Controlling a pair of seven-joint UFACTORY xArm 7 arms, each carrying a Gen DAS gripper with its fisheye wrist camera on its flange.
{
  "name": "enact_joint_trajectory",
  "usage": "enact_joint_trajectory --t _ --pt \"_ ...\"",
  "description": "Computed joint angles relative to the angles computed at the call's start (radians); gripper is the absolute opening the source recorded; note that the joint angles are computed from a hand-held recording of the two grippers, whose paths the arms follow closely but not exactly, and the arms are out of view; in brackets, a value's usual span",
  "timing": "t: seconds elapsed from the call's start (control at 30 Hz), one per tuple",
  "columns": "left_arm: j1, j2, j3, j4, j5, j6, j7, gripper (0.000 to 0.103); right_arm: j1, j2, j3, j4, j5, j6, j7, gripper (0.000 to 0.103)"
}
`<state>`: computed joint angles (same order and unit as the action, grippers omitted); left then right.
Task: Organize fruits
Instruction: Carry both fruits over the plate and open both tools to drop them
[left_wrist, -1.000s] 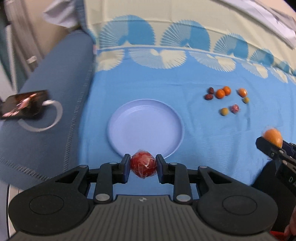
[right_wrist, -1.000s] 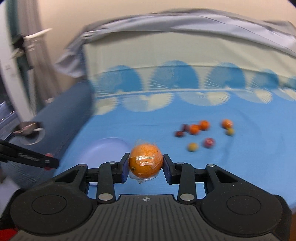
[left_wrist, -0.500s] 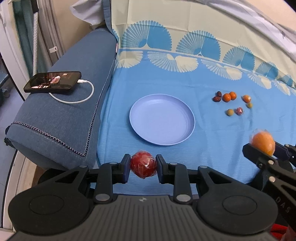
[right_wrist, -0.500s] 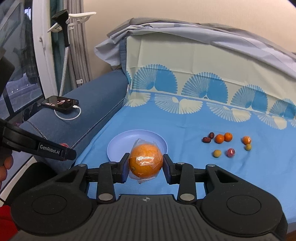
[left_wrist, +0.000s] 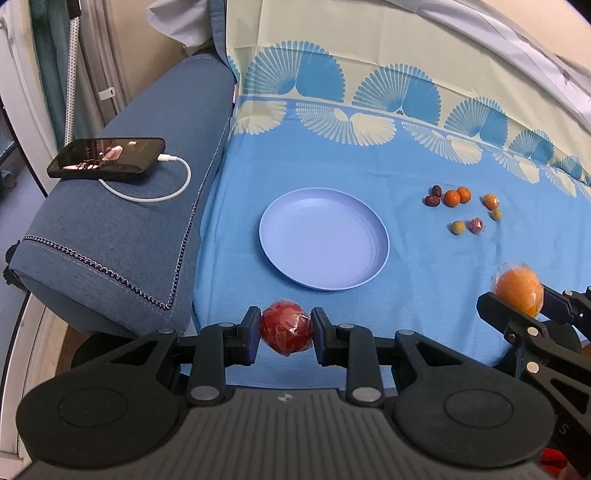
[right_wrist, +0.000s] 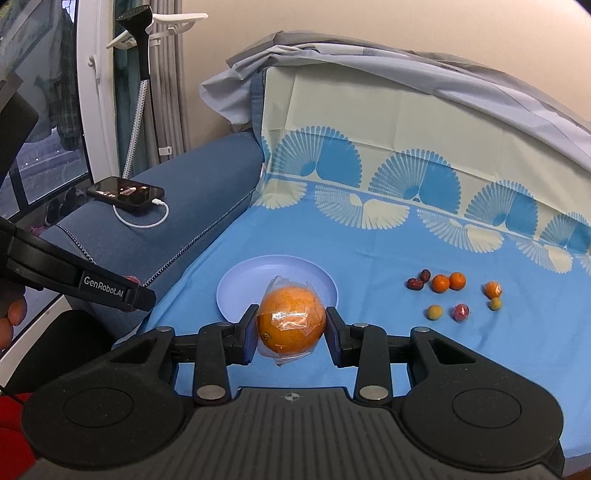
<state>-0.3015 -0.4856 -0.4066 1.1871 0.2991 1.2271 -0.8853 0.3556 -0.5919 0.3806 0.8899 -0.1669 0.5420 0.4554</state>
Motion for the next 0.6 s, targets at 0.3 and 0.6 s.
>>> enact_joint_trajectory --t 0.3,0.6 --pt "-0.005 0.027 0.016 -0.007 -0.006 -0.008 0.011 0.032 0.014 0.042 -0.009 0.010 0.010 0.013 -0.010 0.039" --pt "-0.013 0.094 0.058 -0.006 -0.027 -0.033 0.044 0.032 0.013 0.108 -0.025 0.025 0.009 0.039 0.002 0.039"
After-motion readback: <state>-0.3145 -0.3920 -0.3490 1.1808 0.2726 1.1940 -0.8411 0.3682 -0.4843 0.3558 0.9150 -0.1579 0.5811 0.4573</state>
